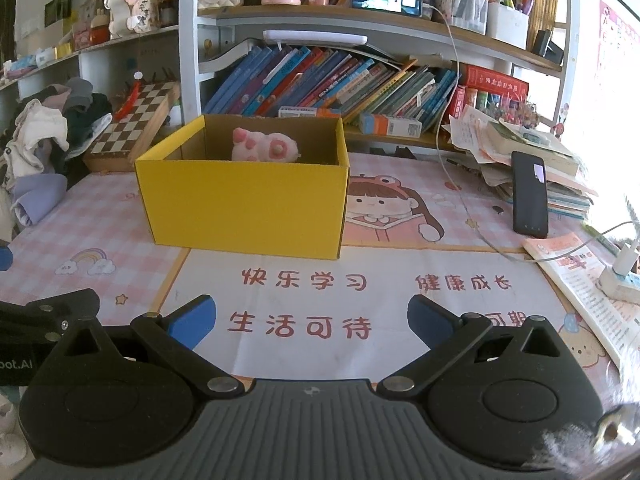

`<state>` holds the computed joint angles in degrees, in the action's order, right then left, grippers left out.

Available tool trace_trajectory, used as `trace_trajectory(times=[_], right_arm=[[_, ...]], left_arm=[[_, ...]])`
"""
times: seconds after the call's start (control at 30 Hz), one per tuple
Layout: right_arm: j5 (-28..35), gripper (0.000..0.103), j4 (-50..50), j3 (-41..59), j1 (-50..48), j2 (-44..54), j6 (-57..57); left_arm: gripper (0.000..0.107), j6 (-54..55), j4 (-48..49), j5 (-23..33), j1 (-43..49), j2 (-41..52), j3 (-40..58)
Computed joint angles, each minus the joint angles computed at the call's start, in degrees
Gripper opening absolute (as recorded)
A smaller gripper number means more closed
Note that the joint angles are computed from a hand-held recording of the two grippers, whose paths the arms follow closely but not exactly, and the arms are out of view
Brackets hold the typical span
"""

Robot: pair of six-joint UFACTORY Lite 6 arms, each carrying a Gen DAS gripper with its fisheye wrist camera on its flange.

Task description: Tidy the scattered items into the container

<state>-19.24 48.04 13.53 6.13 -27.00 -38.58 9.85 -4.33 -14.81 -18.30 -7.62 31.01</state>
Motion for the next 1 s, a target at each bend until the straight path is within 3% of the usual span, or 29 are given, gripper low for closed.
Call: trace_trajectory(times=[1.0], right_arm=[[0.65,0.103,-1.06,1.22,-0.02,2.22,0.81]], left_arm=[[0.103,-5.26,4.91,1.53,0.37,1.09,1.25]])
